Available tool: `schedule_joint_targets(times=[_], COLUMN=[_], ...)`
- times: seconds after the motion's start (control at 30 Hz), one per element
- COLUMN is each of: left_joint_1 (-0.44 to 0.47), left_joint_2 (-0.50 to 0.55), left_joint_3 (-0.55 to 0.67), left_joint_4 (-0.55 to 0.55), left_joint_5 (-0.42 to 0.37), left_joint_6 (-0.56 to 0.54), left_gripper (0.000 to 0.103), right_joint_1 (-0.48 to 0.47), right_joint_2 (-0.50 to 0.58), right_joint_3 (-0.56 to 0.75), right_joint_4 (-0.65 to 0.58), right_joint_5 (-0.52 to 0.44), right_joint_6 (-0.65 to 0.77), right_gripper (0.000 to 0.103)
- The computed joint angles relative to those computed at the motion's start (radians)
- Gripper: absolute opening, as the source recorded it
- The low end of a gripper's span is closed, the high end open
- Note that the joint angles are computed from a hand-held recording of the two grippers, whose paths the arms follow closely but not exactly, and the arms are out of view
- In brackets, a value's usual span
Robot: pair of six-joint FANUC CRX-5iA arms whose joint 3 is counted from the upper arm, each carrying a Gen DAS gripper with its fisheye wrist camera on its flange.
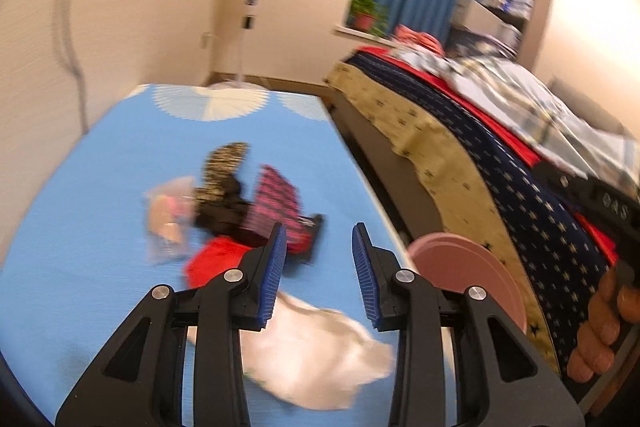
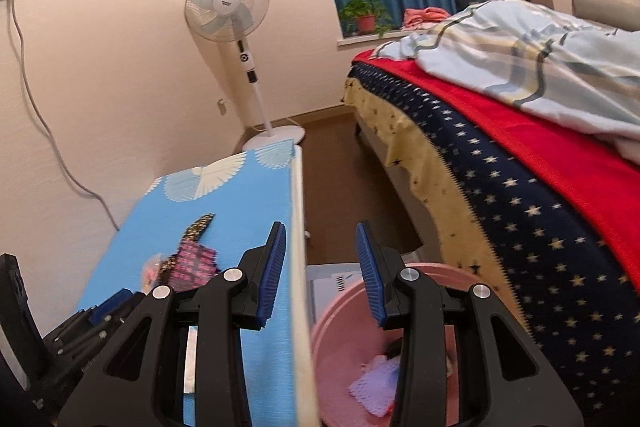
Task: Collect trash
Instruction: 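Move both open grippers back over the trash on the table, then grasp the clear plastic bag with the left gripper while the right grasps the black-red packet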
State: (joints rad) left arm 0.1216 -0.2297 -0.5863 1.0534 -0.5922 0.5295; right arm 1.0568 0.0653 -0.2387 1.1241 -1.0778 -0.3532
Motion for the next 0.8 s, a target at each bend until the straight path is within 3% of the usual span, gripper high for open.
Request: schedule_joint_targets(times=[0.37, 0.8], left_joint_1=[0.127, 0.114], left_joint_2=[0.029, 0.098], left_joint_3=[0.017, 0.05], left_joint_4=[-0.06, -0.103], left_joint_5=[0.052, 0.078], left_joint_6=[0.174, 0.212], left_gripper=[0.034, 0.034], right_joint_1=[-0.044, -0.086], right_joint_2=[0.076, 0.144], right_joint_3=[0.045, 0.077], right_joint_4=[-0.002, -0.029], right_joint_5=[0.161, 0.28], right_joint_6=[0.006, 0.015], right_gripper=[0.036, 0.035])
